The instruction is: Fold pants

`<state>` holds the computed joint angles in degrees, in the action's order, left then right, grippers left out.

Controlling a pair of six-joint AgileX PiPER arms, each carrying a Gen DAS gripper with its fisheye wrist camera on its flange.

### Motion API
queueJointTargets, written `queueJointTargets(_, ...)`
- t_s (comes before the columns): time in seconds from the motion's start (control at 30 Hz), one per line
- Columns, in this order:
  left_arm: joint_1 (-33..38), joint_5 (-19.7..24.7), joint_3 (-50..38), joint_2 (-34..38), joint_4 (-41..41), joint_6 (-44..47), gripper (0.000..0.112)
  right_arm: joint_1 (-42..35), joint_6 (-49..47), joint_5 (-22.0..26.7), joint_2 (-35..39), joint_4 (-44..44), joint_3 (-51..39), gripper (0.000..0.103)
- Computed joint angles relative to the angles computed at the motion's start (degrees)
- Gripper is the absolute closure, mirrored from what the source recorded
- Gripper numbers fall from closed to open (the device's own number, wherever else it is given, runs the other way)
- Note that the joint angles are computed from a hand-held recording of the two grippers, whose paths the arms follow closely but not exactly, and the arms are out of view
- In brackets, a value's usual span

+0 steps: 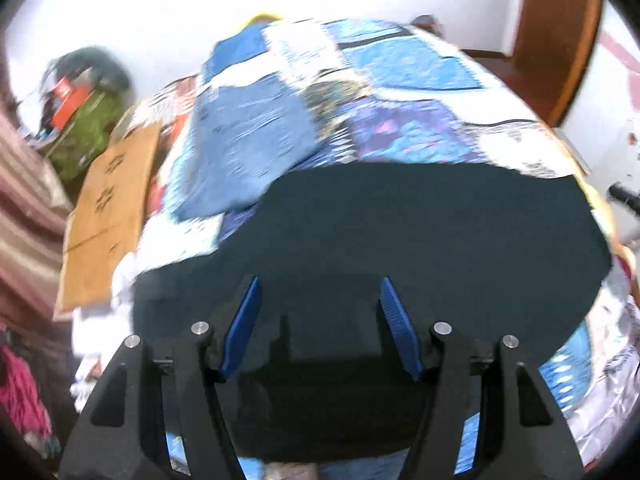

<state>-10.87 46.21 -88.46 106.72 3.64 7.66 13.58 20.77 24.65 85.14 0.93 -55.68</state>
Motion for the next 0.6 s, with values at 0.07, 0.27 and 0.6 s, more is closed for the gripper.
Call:
queueJointTargets(0.07, -2.0, 0.0, -1.0, 1.5, -2.0, 0.6, 0.050, 3.7, -2.0, -0.7, 0.0, 3.7, 1.5, 0.070)
queueJointTargets(0.27, -7.3, -7.4, 6.8, 2.2, 2.2, -3.1, 0.046, 12.4, 3.2, -2.9, 7.2, 0.3, 2.4, 0.068)
queueJointTargets(0.6, 5.4, -8.6, 22.0, -9.6, -10.9, 10.9, 0.035, 11.7, 23.3, -1.1, -0.4, -15.9, 12.2, 0.064)
